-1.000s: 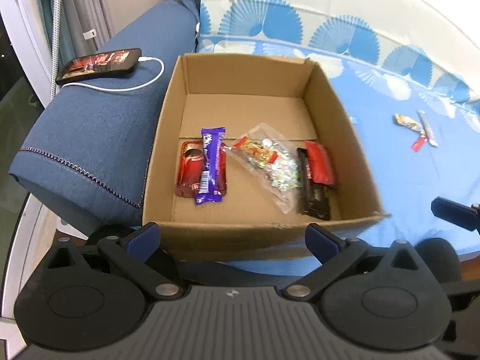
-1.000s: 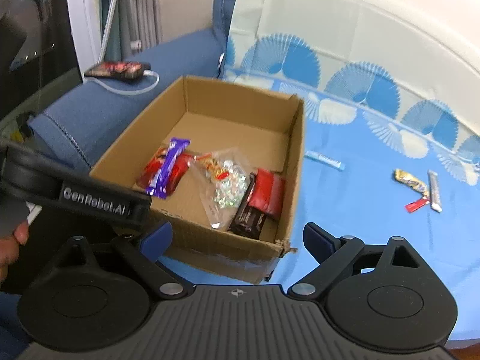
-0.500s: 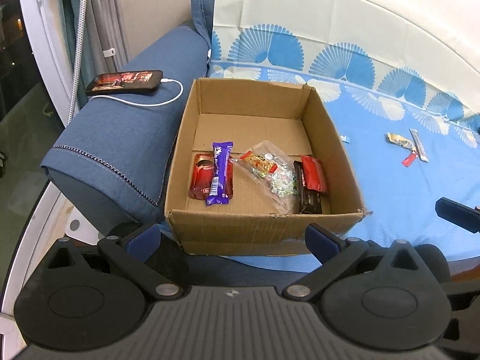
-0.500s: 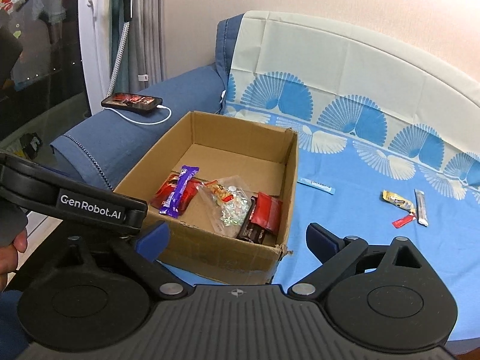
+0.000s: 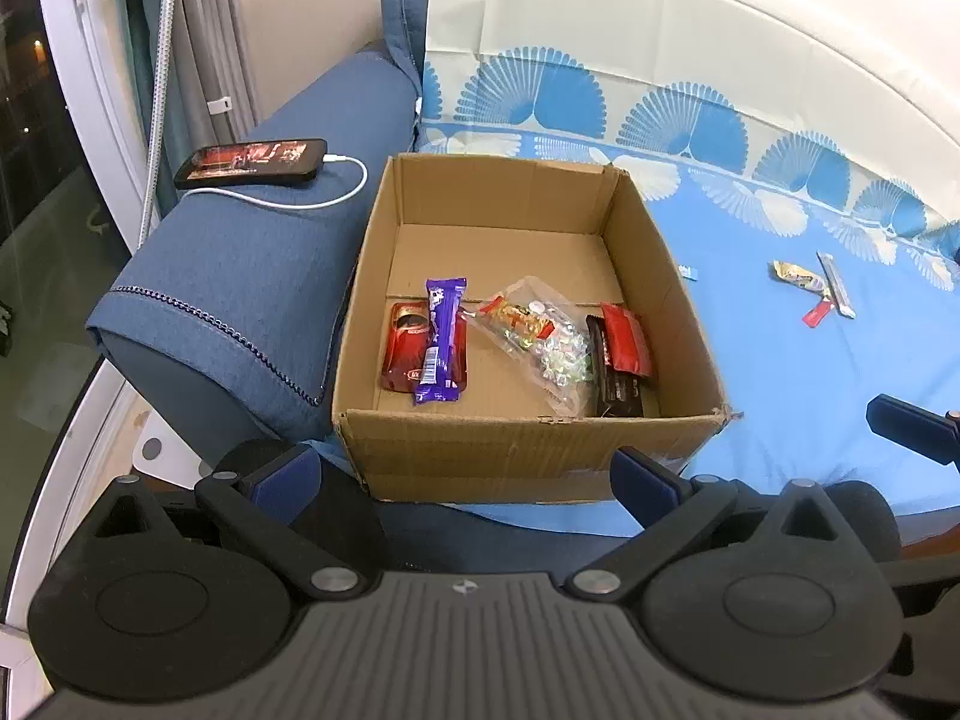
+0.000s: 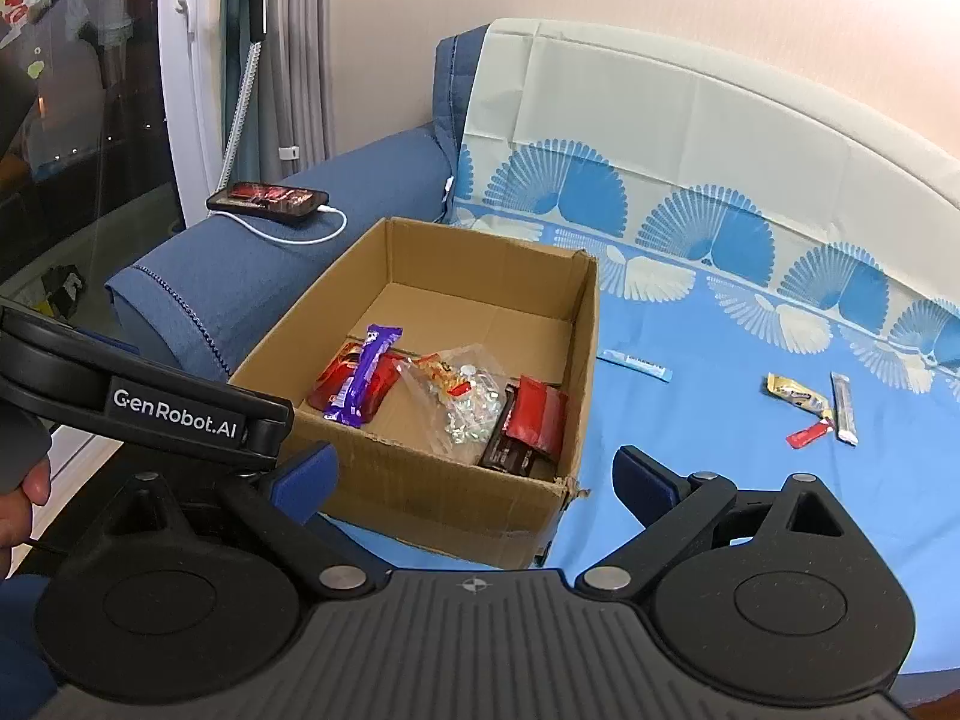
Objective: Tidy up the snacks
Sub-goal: 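Move both tools from the box toward the yellow bar and silver stick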
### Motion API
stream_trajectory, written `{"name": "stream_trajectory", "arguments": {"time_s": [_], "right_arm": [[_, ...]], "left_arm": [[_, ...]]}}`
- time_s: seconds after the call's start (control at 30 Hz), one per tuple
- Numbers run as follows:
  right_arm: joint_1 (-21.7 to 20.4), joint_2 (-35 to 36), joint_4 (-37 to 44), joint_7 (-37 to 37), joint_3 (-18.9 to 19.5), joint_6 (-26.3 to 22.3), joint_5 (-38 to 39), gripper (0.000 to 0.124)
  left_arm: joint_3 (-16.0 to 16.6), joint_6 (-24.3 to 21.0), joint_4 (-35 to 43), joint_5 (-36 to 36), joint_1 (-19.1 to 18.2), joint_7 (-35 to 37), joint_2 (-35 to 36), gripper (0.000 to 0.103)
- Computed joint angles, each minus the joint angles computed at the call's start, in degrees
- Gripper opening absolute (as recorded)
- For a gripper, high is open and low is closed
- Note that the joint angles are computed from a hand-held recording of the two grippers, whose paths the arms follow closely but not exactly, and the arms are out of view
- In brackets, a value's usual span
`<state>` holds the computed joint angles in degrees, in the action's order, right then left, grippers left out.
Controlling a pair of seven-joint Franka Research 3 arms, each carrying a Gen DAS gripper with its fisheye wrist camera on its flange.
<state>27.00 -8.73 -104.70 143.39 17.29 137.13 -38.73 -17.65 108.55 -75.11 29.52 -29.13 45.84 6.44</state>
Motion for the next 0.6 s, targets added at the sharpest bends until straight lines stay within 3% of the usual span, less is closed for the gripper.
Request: {"name": "stream_trajectory", "arguments": {"time_s": [0.6], "right_arm": [[-0.02,0.77,-1.23,-2.54,-1.74,1.36,6.6,0.099]], "left_arm": [[0.63,-4.42,4.71,-1.55,-1.28,1.97,4.42,0.103]]}}
